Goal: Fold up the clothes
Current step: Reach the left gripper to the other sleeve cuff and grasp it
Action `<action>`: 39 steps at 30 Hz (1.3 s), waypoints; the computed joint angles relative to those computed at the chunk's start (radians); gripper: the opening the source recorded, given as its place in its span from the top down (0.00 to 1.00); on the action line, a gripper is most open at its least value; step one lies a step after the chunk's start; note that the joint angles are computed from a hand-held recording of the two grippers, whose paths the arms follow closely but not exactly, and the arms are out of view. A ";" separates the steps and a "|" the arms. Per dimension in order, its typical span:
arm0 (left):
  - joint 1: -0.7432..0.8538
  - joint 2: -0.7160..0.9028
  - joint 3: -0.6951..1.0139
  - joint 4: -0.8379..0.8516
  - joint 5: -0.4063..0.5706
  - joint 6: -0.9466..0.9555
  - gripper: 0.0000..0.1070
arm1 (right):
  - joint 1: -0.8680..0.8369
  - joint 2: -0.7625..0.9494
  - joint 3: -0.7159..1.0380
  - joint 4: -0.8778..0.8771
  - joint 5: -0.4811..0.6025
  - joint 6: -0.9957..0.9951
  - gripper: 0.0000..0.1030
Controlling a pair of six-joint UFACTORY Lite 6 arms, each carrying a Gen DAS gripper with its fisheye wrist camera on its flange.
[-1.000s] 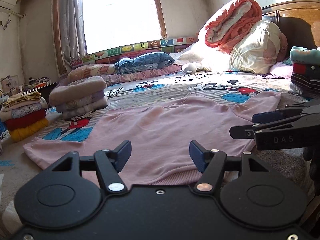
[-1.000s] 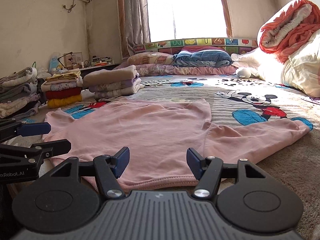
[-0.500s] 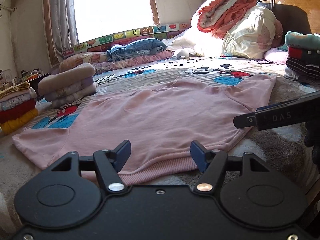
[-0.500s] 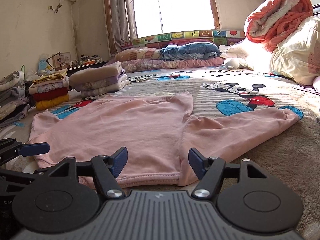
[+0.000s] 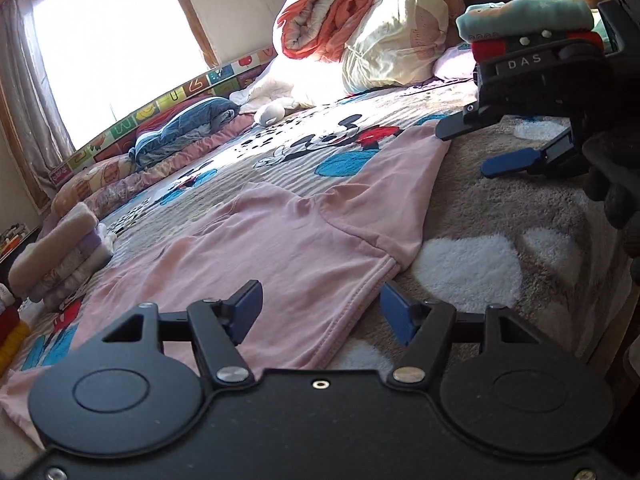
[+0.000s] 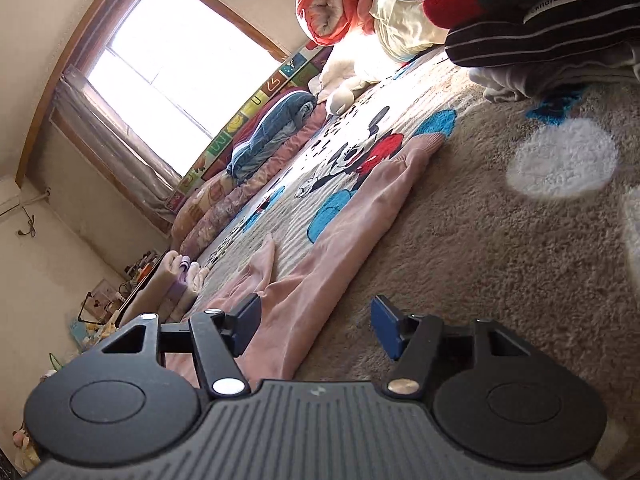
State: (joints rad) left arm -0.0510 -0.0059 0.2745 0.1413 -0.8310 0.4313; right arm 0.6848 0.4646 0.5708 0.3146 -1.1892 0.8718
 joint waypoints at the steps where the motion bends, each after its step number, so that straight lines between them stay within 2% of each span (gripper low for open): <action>1: -0.046 0.012 0.007 -0.042 -0.007 0.040 0.38 | -0.029 -0.001 -0.022 -0.031 -0.032 0.038 0.38; 5: -0.252 0.131 0.100 -0.289 -0.027 0.234 0.38 | -0.129 -0.018 -0.100 -0.088 -0.118 0.119 0.36; 9: -0.419 0.291 0.221 -0.537 -0.097 0.451 0.38 | -0.254 0.014 -0.165 -0.173 -0.240 0.231 0.34; 14: -0.548 0.440 0.375 -0.732 -0.170 0.656 0.40 | -0.322 0.042 -0.171 -0.220 -0.290 0.267 0.34; 23: -0.633 0.647 0.697 -0.933 -0.150 0.901 0.42 | -0.373 0.058 -0.213 -0.095 -0.359 0.351 0.33; 26: -0.651 0.719 0.806 -0.979 -0.145 0.974 0.44 | -0.339 0.060 -0.212 0.023 -0.344 0.362 0.33; 29: -0.667 0.782 0.910 -1.027 -0.131 1.053 0.49 | -0.317 0.079 -0.196 0.110 -0.327 0.378 0.33; 34: -0.682 0.885 1.083 -1.106 -0.103 1.192 0.63 | -0.304 0.117 -0.160 0.197 -0.304 0.400 0.32; 39: -0.674 0.976 1.263 -1.216 -0.049 1.319 0.68 | -0.320 0.164 -0.136 0.196 -0.314 0.409 0.31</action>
State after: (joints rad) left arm -0.7255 0.9698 1.5380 -1.0751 -0.8801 1.7503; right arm 0.3646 0.6286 0.4350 0.5110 -1.5034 1.2808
